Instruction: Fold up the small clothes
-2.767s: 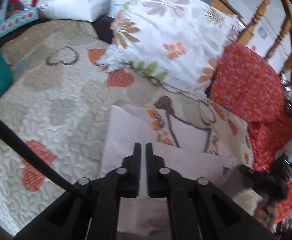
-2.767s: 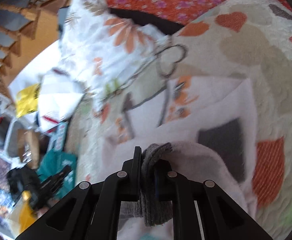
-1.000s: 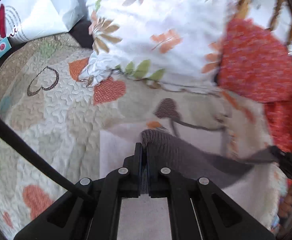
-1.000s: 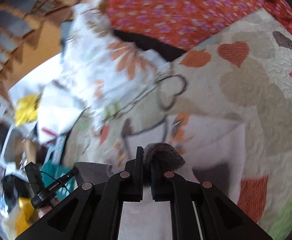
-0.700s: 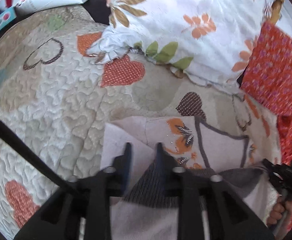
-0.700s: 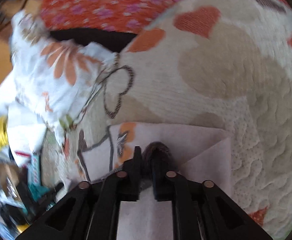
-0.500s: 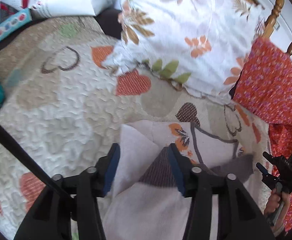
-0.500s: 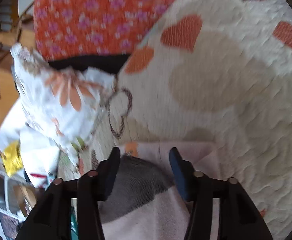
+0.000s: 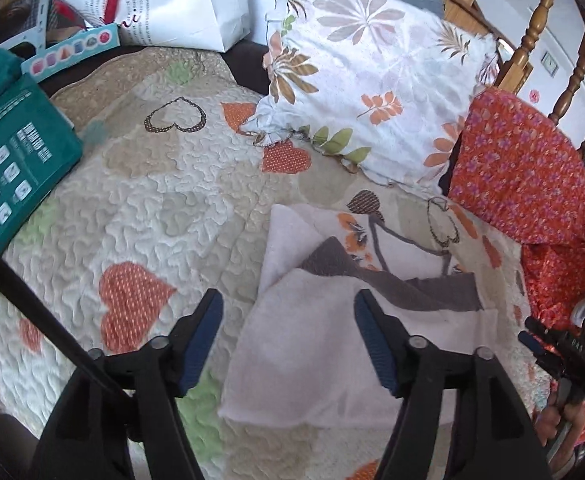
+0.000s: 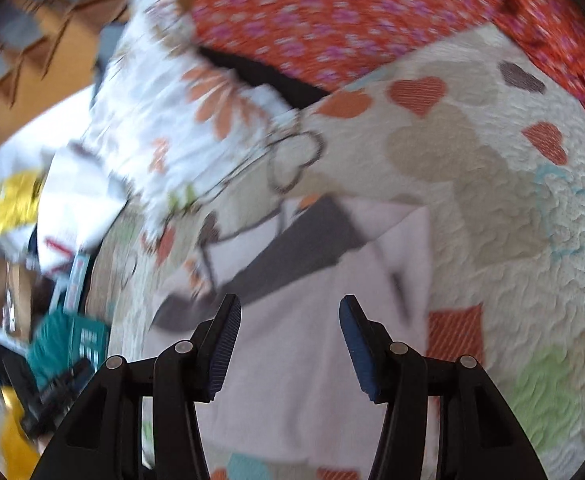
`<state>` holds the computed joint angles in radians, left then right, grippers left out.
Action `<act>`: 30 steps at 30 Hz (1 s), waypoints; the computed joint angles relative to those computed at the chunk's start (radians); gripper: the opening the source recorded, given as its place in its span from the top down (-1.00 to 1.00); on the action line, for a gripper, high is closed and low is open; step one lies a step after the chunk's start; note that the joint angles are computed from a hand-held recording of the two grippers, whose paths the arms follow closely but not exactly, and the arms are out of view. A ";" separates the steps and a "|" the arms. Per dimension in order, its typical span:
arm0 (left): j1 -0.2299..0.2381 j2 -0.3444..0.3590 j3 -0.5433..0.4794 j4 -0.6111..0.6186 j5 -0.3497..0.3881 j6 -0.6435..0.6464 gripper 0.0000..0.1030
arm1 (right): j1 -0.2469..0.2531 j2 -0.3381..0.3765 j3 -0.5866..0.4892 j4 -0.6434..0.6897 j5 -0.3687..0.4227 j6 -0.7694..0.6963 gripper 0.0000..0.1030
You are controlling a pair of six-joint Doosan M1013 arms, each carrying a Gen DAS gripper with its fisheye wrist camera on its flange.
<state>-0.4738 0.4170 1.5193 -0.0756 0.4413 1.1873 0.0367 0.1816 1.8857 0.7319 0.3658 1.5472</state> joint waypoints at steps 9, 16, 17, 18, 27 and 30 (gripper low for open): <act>0.027 0.036 0.018 -0.096 -0.034 0.037 -0.46 | 0.130 0.115 -0.196 -0.361 0.163 0.185 -0.11; 0.075 0.075 -0.015 -0.035 0.000 -0.052 -0.46 | 0.173 0.319 -0.441 -0.440 0.309 0.231 -0.10; 0.081 0.075 -0.014 -0.052 -0.006 -0.045 -0.46 | 0.180 0.344 -0.473 -0.477 0.339 0.252 -0.10; 0.087 0.075 -0.014 -0.070 -0.008 -0.037 -0.46 | 0.189 0.377 -0.515 -0.537 0.390 0.279 -0.10; 0.119 0.072 -0.012 -0.318 -0.001 0.087 -0.46 | 0.218 0.391 -0.564 -0.693 0.379 0.290 0.92; 0.117 0.057 0.006 -0.270 -0.040 0.037 -0.46 | 0.227 0.368 -0.549 -0.839 0.285 0.478 0.91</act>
